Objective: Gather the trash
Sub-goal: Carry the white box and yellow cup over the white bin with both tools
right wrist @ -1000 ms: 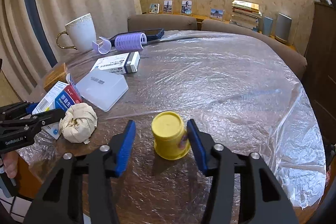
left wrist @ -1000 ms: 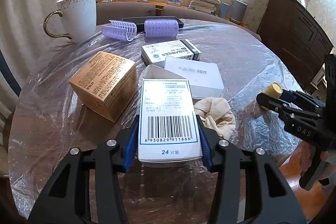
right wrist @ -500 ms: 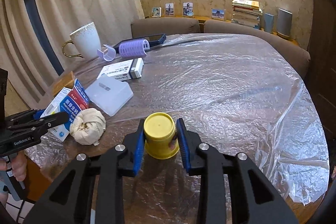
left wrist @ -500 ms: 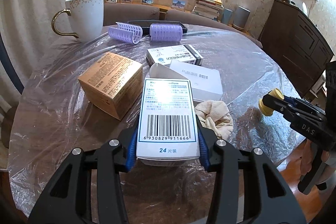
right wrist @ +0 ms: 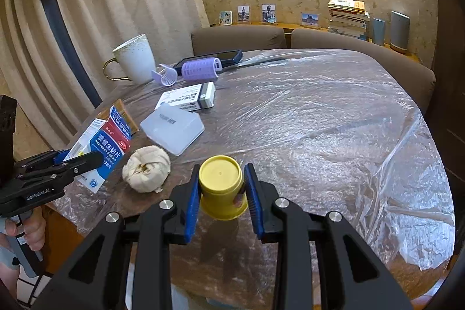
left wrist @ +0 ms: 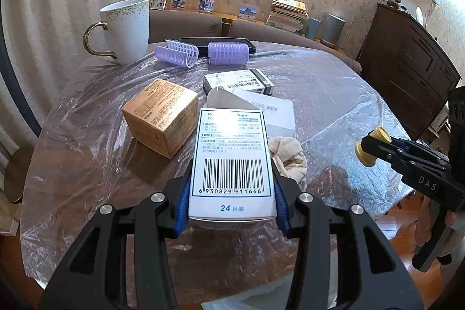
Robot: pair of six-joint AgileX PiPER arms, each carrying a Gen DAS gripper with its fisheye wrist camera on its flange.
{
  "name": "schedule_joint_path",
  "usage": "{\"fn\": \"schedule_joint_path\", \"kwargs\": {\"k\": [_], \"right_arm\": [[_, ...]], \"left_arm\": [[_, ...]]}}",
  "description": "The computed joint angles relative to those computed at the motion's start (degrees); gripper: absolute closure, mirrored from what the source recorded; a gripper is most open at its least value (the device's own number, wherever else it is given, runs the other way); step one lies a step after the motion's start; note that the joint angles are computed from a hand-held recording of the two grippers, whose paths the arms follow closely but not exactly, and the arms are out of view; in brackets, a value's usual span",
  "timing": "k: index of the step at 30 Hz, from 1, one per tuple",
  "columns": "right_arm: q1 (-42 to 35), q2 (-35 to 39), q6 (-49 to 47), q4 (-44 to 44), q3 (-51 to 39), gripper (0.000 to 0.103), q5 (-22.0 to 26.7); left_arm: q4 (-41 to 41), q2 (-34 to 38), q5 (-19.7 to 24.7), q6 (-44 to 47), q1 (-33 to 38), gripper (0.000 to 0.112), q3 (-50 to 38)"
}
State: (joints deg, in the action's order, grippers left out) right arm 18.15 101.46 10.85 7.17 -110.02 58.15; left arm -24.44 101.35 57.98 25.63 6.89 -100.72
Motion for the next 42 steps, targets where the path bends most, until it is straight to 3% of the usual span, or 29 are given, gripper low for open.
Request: {"fn": "schedule_joint_path", "kwargs": {"k": [14,42], "right_arm": [[1.47,-3.43,-0.89,1.08,3.71,0.073,0.5],[2.9,-10.96,-4.77,3.95,11.48,0.073,2.81]], "left_arm": [[-0.42,-4.42,-0.84,0.8,0.83,0.065,5.29],[-2.46,-12.83,1.9,5.42,1.29,0.065,15.01]]}}
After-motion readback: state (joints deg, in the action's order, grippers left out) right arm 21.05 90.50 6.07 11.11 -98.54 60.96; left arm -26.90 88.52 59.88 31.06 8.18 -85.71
